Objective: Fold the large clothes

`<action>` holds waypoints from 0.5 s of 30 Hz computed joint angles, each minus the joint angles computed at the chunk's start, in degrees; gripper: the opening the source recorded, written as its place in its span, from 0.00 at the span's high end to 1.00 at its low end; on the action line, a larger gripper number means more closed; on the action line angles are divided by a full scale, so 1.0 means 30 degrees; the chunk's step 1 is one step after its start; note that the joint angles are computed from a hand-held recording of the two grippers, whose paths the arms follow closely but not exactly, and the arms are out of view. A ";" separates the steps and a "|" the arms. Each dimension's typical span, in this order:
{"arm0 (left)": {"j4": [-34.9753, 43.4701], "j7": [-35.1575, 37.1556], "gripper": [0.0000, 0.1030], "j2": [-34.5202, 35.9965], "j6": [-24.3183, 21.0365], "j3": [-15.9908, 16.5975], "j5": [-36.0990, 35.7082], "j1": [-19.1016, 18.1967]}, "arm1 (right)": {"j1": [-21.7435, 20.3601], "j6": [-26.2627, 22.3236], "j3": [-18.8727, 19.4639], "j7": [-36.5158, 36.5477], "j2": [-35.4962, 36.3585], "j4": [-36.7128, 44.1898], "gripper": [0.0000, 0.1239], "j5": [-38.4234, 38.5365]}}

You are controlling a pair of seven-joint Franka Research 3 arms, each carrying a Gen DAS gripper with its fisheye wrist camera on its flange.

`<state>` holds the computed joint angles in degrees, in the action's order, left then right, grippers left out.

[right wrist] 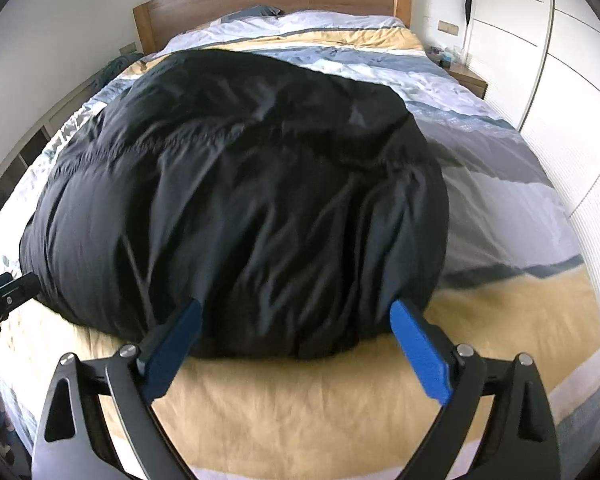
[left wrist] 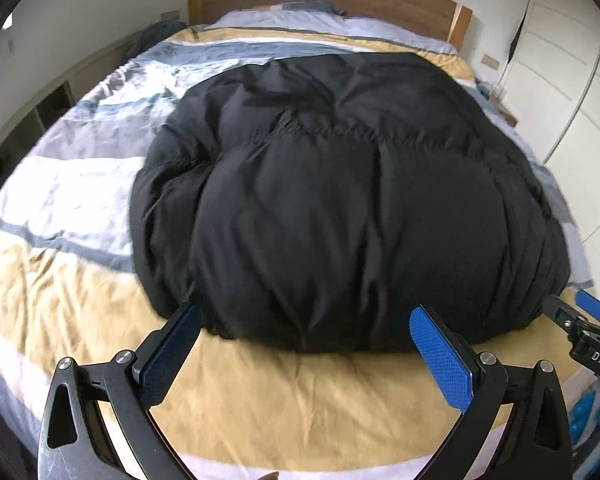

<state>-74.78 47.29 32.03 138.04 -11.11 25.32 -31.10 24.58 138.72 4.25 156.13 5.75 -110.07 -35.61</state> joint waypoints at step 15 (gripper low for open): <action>-0.1939 -0.1396 0.00 -0.1178 0.0392 -0.0062 0.0950 -0.0024 | 0.0023 -0.1108 0.0591 0.2168 -0.0938 -0.1320 0.22 -0.0896</action>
